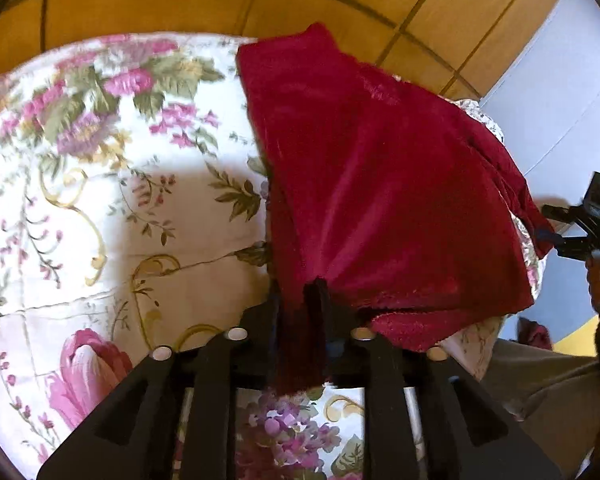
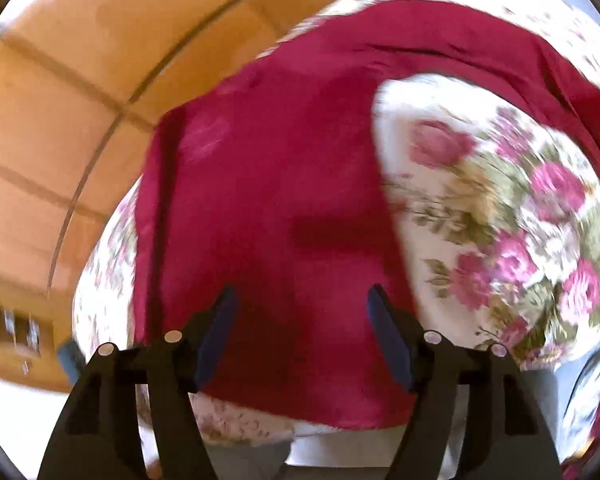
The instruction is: Fold small clothes
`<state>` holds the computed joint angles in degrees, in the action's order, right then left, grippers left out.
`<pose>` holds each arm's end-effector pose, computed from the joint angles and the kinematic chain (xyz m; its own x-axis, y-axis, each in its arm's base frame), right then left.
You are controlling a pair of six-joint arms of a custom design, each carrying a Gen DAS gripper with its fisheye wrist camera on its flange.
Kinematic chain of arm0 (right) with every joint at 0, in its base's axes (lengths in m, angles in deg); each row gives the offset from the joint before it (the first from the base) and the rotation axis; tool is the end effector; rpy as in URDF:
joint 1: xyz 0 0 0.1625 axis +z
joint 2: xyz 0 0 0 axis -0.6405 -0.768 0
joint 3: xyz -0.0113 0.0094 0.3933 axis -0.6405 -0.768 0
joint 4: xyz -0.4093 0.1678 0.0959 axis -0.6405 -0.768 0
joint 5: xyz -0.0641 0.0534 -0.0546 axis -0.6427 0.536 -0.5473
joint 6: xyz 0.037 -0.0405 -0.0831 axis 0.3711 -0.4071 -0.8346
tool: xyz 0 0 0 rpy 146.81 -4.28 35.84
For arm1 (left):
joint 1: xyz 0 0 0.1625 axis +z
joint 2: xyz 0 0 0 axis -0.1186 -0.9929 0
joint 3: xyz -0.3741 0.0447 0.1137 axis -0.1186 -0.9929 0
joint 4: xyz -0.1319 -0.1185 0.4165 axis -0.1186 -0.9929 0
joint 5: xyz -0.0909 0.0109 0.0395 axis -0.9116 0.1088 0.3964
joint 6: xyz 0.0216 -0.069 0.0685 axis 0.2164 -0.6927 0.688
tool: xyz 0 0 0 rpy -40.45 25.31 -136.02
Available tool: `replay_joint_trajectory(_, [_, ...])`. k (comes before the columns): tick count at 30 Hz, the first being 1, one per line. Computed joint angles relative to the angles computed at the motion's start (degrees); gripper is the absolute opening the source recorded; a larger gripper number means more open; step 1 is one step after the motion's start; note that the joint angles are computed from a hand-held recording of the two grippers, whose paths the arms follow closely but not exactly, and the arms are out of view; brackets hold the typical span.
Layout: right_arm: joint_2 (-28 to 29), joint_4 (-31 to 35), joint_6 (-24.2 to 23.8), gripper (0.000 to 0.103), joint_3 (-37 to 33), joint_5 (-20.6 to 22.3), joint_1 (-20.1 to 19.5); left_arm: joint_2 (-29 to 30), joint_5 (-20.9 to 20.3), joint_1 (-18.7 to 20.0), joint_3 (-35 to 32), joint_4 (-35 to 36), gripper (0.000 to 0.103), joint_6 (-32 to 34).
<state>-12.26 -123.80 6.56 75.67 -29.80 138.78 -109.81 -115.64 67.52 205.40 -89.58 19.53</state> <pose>0.1415 -0.3170 0.1813 -0.9110 0.3636 0.1947 0.1995 0.8016 -0.5636 0.0077 -0.3379 0.2636 -0.8704 0.3309 -0.3646 0.4476 0.8401 -0.3063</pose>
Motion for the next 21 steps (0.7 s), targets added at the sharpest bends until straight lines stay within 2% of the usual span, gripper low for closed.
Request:
replay_joint_trajectory(1, [0.32,-0.54,1.18,0.067,0.13,-0.16,-1.05,-1.32,2.00,-1.50,0.85,0.48,0.051,-0.49])
replay_joint_trajectory(2, [0.19,-0.53,2.25,0.067,0.31,-0.51,-2.33,-2.69,3.68,-2.92,1.51,0.89,0.065,-1.38])
replay_joint_trajectory(4, [1.91,-0.73,3.46,0.067,-0.19,-3.49,-3.17,-4.88,7.39,-5.48,2.77,-0.85,0.069,-3.58])
replay_joint_trajectory(7, [2.38,-1.02,4.93,0.067,0.30,-5.08,-2.93,-6.83,8.77,-7.35,3.19,-3.72,0.070,-5.18])
replay_joint_trajectory(9, [3.33,-3.92,3.19,0.068,0.60,-4.90,-2.74,-7.28,7.77,-7.74,3.03,-4.71,0.079,-4.92])
replay_joint_trajectory(11, [6.08,-8.44,1.23,0.078,0.13,-6.67,-0.11,-5.06,6.69,-8.47,2.49,-6.16,0.080,-3.47])
replay_joint_trajectory(12, [8.62,-11.31,-0.07,0.091,-0.46,-9.45,2.21,-3.80,7.19,-10.12,2.76,-6.56,0.082,-2.99])
replay_joint_trajectory(13, [11.98,-14.28,-1.47,0.099,-1.13,-13.22,4.47,-3.04,7.32,-10.91,2.94,-6.77,0.085,-2.40])
replay_joint_trajectory(14, [14.05,-14.95,-2.40,0.099,-2.08,-15.82,5.85,-0.63,7.86,-12.15,3.14,-8.03,0.091,-1.31])
replay_joint_trajectory(15, [16.05,-14.85,-3.80,0.099,-3.07,-18.10,6.98,2.35,10.04,-14.25,3.59,-9.25,0.092,-0.02])
replay_joint_trajectory(19, [21.82,-15.52,-5.40,0.100,-4.97,-19.61,7.46,14.97,18.93,-17.12,4.33,-13.45,0.092,4.37])
replay_joint_trajectory(20, [22.47,-14.31,-4.74,0.100,-5.22,-19.19,6.88,17.23,19.20,-16.66,4.05,-13.79,0.071,5.34])
replay_joint_trajectory(21, [23.21,-13.25,-3.89,0.100,-5.63,-18.94,6.54,17.72,17.81,-15.65,3.82,-13.26,0.059,6.30])
